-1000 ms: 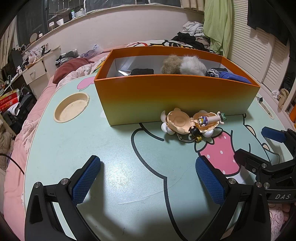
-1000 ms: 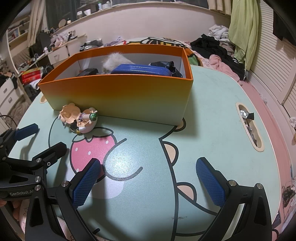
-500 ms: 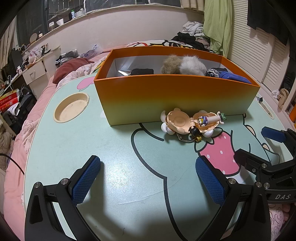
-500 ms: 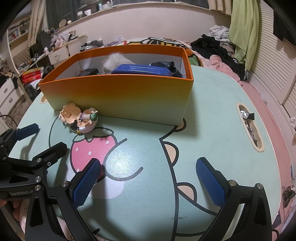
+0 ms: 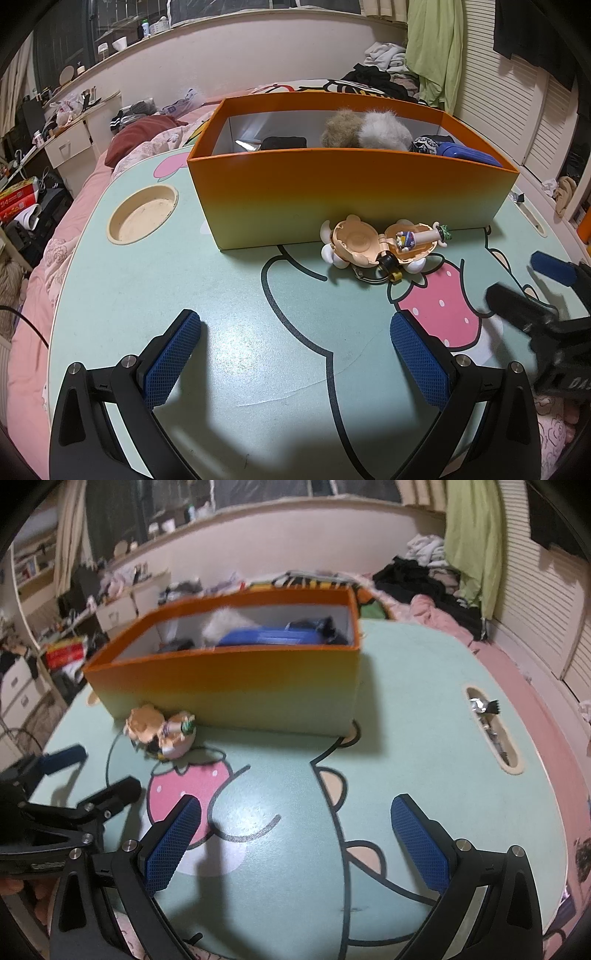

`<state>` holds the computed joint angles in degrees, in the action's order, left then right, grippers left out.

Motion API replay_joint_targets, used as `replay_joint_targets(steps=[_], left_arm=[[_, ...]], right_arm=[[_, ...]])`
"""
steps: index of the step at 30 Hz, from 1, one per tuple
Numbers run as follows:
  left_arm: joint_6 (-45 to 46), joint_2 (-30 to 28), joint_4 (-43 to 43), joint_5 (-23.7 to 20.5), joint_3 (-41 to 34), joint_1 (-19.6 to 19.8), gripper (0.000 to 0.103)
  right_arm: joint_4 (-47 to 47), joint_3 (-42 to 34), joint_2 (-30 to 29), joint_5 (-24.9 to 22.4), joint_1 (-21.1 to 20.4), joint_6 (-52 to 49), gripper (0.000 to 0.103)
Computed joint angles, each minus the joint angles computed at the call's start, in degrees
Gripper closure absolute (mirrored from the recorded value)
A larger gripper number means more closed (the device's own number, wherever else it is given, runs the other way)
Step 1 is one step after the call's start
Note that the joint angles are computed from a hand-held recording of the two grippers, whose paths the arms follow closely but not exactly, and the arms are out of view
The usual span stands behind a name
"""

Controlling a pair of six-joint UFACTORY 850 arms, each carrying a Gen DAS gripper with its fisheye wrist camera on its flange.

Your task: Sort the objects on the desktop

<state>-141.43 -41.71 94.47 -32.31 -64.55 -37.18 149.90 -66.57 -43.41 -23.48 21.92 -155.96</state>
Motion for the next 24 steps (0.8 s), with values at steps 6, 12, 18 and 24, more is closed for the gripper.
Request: replay_joint_targets(steps=[6, 12, 18, 24], left_arm=[[-0.1, 0.4, 0.9, 1.7, -1.0, 0.0, 0.001], [5.3, -0.7, -0.1, 3.5, -4.9, 0.1, 0.001], [15.8, -3.6, -8.2, 7.4, -11.5, 1.3, 0.002], [9.1, -2.9, -2.8, 8.3, -10.0, 1.6, 0.044]], right_arm=[[4.5, 0.6, 0.3, -1.6, -1.2, 0.3, 0.0], [13.2, 2.3, 1.0, -4.3, -2.3, -3.4, 0.0], [7.5, 1.4, 0.2, -4.0, -3.7, 4.6, 0.0], [7.0, 1.9, 0.4, -4.4, -3.7, 4.7, 0.0]])
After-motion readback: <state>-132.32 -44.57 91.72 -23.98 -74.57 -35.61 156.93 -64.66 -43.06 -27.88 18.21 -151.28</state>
